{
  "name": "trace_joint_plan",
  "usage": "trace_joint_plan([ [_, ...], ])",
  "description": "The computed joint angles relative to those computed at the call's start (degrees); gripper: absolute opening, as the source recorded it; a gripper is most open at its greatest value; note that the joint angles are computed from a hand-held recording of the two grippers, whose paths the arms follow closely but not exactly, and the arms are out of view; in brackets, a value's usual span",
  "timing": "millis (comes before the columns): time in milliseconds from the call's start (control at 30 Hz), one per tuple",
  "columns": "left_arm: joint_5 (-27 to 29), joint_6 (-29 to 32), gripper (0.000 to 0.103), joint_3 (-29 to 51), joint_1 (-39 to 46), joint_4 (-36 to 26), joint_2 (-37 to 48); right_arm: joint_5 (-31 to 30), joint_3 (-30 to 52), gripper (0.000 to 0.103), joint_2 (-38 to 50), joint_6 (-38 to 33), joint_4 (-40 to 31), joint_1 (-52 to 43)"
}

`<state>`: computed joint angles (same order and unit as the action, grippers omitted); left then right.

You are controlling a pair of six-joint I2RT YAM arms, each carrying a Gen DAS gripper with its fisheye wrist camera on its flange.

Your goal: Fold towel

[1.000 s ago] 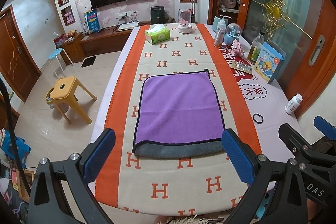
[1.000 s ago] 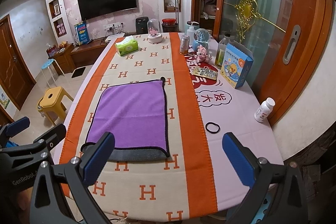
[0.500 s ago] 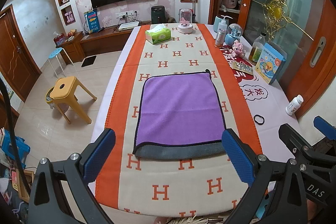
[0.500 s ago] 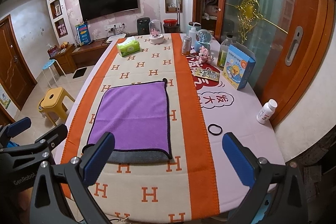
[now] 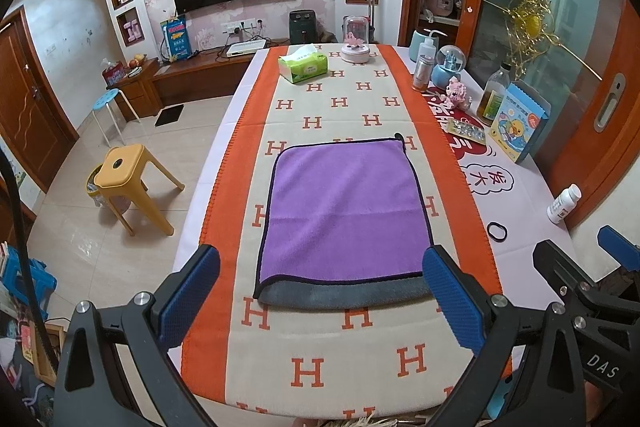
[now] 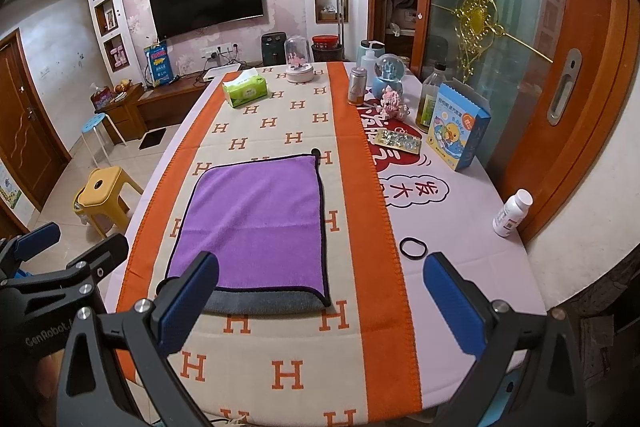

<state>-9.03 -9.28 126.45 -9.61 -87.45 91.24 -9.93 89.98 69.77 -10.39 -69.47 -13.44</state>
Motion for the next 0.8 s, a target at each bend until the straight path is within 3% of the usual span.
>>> trace_joint_plan([
  [267,1.7,1.3,0.101,-0.9,2.7,1.7,0.8,3.3,0.0,0.102,0.3,3.7,1.8,4.7],
  [800,1.9,2.5,0.101,-6.5,4.8,6.8,1.0,-1.2,-3.2,0.102,2.2,0.4,4.8,1.2],
])
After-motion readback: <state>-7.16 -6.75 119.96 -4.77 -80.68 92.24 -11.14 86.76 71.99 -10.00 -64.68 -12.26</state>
